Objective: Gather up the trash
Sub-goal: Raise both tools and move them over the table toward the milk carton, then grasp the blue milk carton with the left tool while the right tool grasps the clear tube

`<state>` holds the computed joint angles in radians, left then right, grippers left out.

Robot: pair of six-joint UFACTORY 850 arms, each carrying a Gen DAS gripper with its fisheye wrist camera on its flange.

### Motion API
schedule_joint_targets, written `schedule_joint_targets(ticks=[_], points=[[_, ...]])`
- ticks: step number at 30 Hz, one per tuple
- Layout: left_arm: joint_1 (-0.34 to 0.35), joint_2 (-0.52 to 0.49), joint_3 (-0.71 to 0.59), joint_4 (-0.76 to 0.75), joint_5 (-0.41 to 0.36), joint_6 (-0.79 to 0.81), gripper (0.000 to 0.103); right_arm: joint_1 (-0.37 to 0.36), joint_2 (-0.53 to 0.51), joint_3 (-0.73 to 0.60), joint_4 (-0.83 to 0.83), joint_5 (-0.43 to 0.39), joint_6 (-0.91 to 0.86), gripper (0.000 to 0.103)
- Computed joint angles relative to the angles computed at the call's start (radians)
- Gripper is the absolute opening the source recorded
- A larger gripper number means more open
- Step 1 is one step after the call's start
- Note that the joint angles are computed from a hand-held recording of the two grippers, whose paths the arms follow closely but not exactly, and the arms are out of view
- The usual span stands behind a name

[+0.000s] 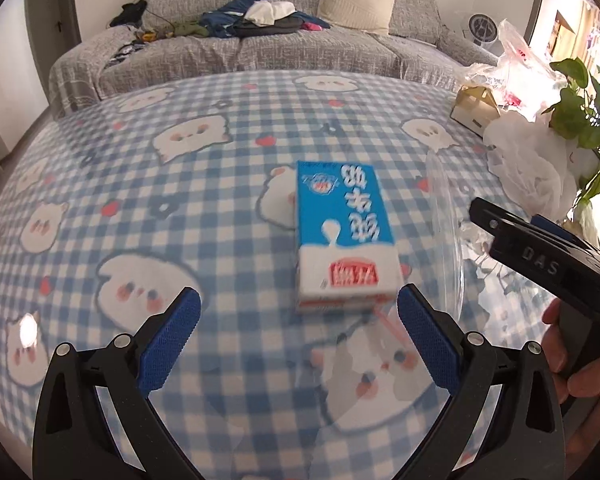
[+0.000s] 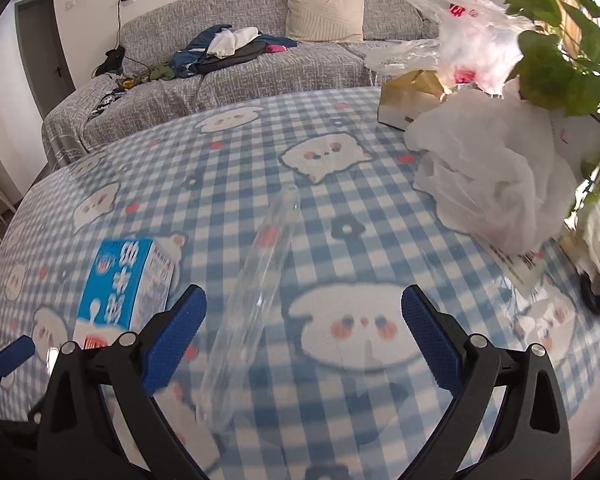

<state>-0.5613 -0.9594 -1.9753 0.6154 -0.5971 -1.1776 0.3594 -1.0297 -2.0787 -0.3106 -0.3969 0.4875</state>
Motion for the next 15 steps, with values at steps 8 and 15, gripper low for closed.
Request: schedule_joint_targets(ticks=[8,15], points=[[0.018,-0.157,-0.255,-0.112,-0.082,0.155,0.097,-0.012,-0.190,-0.300,0.141,-0.162,-0.143,0.087],[0.034,-0.267,-0.421,-0.199,-0.147,0.248,0.093,-0.007,-0.317,-0.507,0.194,-0.278,-0.208,0.071]])
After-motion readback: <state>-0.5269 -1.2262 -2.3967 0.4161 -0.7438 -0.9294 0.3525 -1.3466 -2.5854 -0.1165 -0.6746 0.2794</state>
